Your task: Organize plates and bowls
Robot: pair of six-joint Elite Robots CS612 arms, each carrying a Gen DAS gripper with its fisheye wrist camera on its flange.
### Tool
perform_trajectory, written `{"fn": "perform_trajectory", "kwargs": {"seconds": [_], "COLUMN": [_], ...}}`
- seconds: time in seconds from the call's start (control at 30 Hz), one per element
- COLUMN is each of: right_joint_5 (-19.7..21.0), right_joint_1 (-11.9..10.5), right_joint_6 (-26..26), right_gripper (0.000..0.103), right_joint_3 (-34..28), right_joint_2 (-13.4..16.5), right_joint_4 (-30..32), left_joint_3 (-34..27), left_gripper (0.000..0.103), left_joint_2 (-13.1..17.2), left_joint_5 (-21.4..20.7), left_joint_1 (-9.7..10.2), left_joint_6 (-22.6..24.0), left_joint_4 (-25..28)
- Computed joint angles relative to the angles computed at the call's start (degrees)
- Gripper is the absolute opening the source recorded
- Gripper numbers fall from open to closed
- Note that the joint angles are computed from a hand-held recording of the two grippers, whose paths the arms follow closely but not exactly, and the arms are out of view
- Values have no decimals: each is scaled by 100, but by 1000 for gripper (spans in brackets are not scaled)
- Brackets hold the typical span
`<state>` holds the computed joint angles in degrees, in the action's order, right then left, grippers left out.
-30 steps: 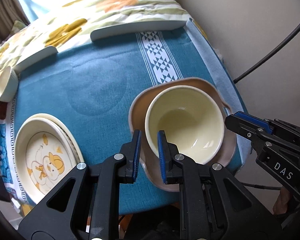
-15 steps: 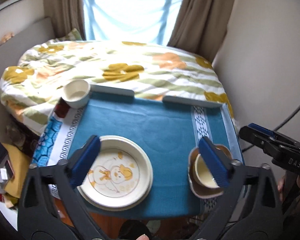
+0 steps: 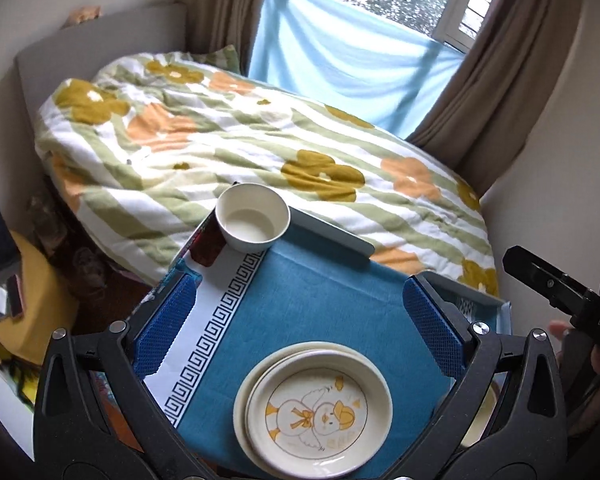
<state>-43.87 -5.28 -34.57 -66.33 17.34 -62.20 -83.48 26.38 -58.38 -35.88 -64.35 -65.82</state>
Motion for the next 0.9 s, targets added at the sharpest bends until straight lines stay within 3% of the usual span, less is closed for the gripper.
{"fn": "perform_trajectory", "kwargs": {"seconds": [0.13,0.27,0.33,0.37,0.43,0.53,0.73,0.8,0.83,0.9], "right_joint_5": [-372,-563,-592,-616,-689,-800,-896,-902,-904,-916], "right_joint_1": [336,597,692,738,822,928,1061,1083,1090,1099], "right_joint_6": [15,350,495,561,650,755,923,947,953,1018], "right_gripper": [97,96,96,93,82,69,53,43,33,25], "right_joint_3": [851,1865,2342,2593,3042,3660,4345,4481,4576,4583], "right_joint_2": [-283,-581,-714,-788,-925,-1123,-1329,-1374,-1412,-1398], "right_joint_4": [21,-97,-196,-230,-289,-418,-703,-752,-768,-807], "left_joint_3": [11,139,254,324,478,731,974,1012,993,924], "left_gripper": [102,101,95,91,70,55,38,30,22,20], "left_joint_2": [189,411,492,529,586,626,650,647,661,721], "left_joint_5": [-618,-1344,-1691,-1881,-2274,-2778,-3009,-3013,-3020,-3050], "left_joint_1": [397,759,929,1011,1159,1331,1497,1522,1533,1552], "left_joint_6": [-230,-387,-421,-425,-384,-371,-294,-284,-294,-350], "left_joint_4": [-306,-787,-977,-1103,-1340,-1621,-1700,-1620,-1566,-1598]}}
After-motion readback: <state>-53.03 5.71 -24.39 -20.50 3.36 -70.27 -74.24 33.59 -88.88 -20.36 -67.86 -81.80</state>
